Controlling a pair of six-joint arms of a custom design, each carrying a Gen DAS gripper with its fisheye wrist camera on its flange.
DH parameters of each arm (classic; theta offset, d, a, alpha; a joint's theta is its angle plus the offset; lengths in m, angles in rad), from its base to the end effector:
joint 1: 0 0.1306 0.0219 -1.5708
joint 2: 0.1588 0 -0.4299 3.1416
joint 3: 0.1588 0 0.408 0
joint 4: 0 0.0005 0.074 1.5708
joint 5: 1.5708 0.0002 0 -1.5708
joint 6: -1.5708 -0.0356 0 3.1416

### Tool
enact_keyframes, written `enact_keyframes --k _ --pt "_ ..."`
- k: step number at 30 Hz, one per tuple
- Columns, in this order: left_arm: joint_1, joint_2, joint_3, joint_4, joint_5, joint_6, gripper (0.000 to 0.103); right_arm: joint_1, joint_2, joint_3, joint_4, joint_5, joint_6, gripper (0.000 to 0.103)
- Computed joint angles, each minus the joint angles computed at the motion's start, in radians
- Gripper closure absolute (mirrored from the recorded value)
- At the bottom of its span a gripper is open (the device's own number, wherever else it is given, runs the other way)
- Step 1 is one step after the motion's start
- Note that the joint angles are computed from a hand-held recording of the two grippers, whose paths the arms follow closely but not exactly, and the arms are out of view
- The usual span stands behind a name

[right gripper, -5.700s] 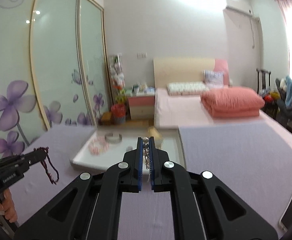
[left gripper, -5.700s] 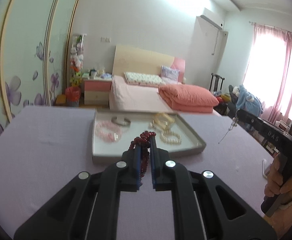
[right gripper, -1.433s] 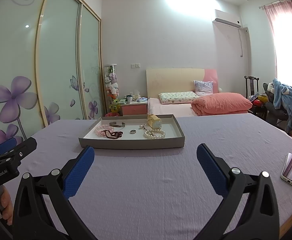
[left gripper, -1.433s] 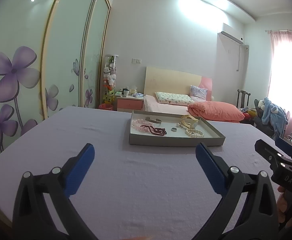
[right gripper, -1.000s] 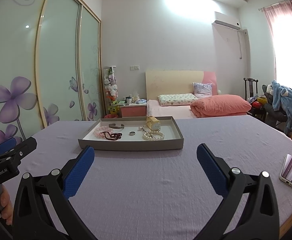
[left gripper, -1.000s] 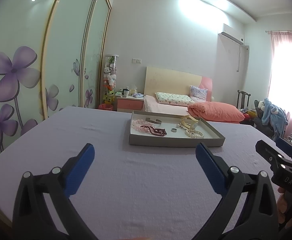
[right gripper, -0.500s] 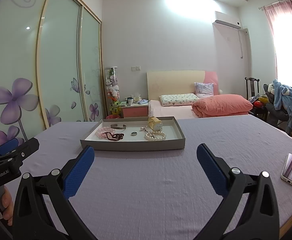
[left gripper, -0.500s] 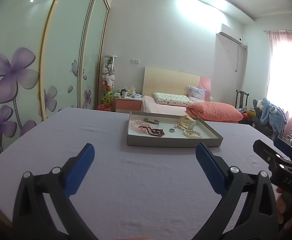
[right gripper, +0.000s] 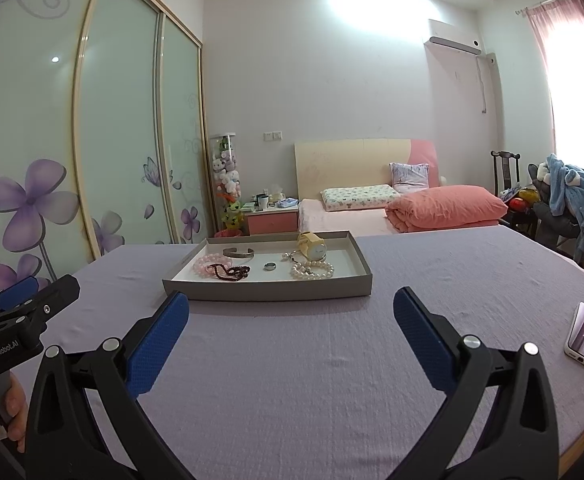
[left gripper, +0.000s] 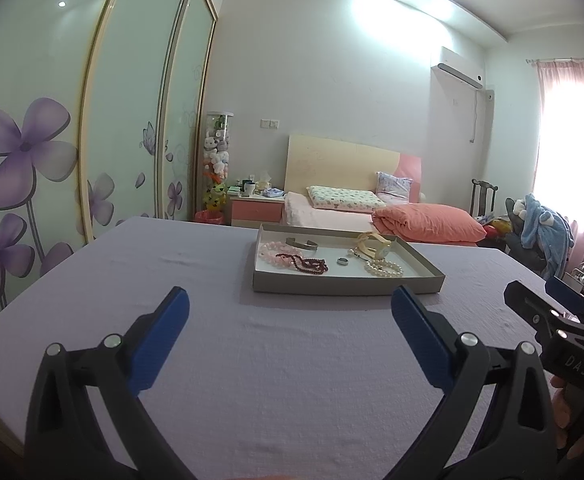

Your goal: Organize jewelry

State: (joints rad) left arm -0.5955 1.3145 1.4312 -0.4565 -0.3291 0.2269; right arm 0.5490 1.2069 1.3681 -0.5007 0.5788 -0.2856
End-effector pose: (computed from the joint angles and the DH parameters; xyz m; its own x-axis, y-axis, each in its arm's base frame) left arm 0.4091 -0.2639 0.5699 -0.3315 -0.0325 -0.9429 0.2094 0.9720 -0.1071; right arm 0.3814 0.2099 0.5822 -0.2717 0.1103 -0.9560 0.0831 0.9924 0.0909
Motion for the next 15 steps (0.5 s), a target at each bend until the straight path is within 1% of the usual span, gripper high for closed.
enact_keyframes --k 10,15 --pt "0.009 -0.001 0.004 -0.008 0.018 0.007 0.004 0.0 0.0 -0.001 -0.001 -0.001 -0.001 0.002" --pt "0.007 -0.003 0.001 0.0 0.007 0.002 0.004 0.002 0.0 -0.002 -0.005 -0.003 -0.003 0.002"
